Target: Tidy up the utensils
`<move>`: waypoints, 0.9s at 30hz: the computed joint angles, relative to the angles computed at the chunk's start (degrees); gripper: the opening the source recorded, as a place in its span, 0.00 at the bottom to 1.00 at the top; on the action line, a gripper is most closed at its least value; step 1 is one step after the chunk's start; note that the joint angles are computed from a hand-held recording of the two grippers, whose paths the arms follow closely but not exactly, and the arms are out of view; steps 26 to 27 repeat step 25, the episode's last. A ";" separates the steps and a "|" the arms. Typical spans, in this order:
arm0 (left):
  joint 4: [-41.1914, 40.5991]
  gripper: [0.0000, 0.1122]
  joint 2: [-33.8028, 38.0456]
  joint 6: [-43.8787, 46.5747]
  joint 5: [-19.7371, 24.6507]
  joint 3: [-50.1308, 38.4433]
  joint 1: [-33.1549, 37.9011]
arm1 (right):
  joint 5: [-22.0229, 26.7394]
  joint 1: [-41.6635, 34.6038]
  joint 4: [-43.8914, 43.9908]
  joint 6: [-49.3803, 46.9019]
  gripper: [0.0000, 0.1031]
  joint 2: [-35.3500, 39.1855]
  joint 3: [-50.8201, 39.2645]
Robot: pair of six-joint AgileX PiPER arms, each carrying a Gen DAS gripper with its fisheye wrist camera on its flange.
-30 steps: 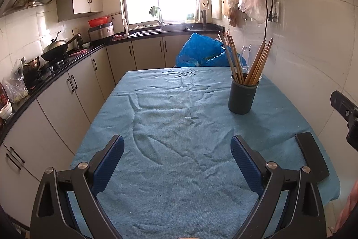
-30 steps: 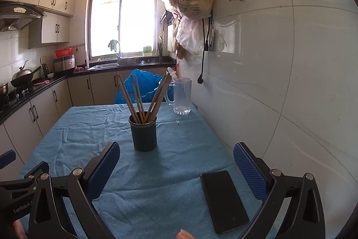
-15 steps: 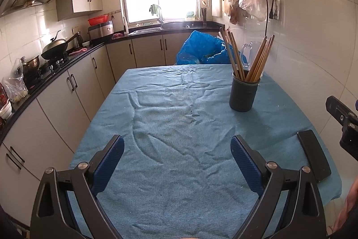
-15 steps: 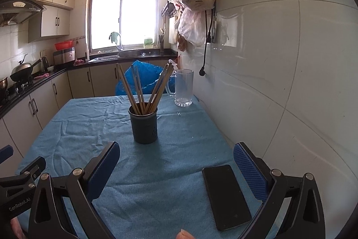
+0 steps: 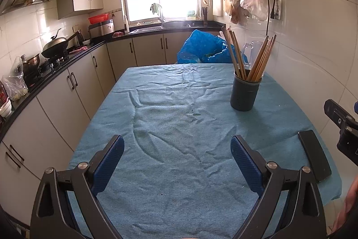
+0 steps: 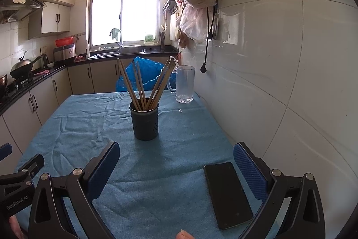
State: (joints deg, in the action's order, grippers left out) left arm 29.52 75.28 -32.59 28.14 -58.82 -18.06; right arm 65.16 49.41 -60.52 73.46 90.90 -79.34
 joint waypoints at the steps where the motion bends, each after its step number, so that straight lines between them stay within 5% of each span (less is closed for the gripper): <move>1: -0.20 0.85 0.05 0.28 -0.07 0.02 0.08 | 0.07 0.03 -0.06 0.07 1.00 0.04 0.00; 21: 0.86 0.85 -0.37 -1.00 0.82 -0.06 -0.58 | 0.24 0.49 0.56 0.37 1.00 0.05 0.05; 27: 10.74 0.85 -1.84 -11.56 0.45 1.81 -0.59 | -0.81 -0.22 2.11 -0.27 1.00 0.26 -0.21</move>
